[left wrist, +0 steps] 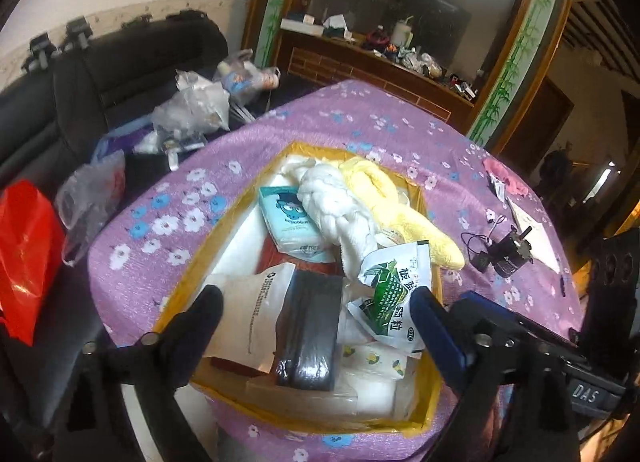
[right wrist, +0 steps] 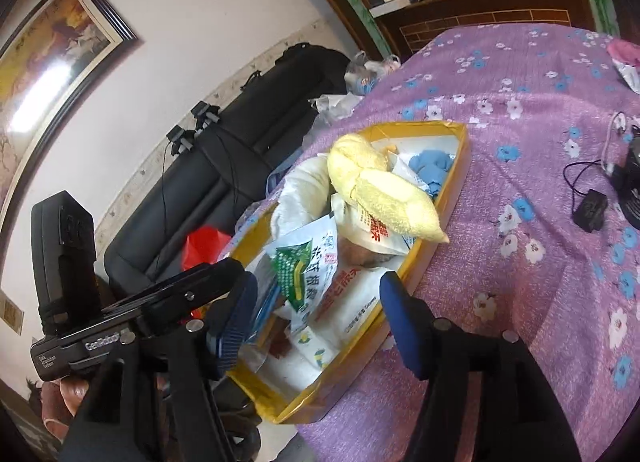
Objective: Organize soft objects
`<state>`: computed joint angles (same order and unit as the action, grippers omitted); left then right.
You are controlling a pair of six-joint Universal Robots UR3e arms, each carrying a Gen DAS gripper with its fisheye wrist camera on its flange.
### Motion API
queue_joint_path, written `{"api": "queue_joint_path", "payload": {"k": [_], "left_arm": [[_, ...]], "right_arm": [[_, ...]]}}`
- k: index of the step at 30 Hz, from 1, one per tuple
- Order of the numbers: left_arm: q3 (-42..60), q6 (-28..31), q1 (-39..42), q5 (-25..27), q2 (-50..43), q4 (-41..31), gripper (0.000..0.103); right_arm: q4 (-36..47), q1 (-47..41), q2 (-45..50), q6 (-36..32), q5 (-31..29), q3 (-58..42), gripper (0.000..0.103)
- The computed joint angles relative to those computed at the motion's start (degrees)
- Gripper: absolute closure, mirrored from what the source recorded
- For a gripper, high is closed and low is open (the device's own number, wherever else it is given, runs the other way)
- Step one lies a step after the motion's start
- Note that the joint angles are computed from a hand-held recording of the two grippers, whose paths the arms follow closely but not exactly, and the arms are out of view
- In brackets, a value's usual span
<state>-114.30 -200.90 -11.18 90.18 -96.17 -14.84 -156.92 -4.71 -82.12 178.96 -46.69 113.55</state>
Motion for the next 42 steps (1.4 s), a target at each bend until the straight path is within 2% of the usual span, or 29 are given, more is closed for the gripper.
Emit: {"api": "queue_joint_path", "payload": {"k": [2,8,18,25,42], "left_arm": [[0.7,-0.1,-2.5,4.4,-0.2,-0.4,0.004],[3.5,-2.8,-6.6,10.7,-1.1,-5.4,0.004],[4.9,-4.3,-9.7,17.9,-0.9,-7.7,0.004],[4.7,-6.0,-9.7,19.0,-0.6,-9.0,0.004],[5.2,-5.7,-9.8,20.7,-2.3,-8.6,0.004]], "right_arm": [[-1.1,0.0,-1.9,0.8,-1.3,1.9,0.036],[-1.9,2.2,-5.4,2.1,-7.7,3.6,0.032],[0.2,1.5,-7.8,1.9,-8.3,5.2,0.032],[0.9,0.9,-8.9,2.2,-8.5,5.9,0.032],[1.9,0.2,-6.9,2.6,-8.3,3.6,0.032]]}}
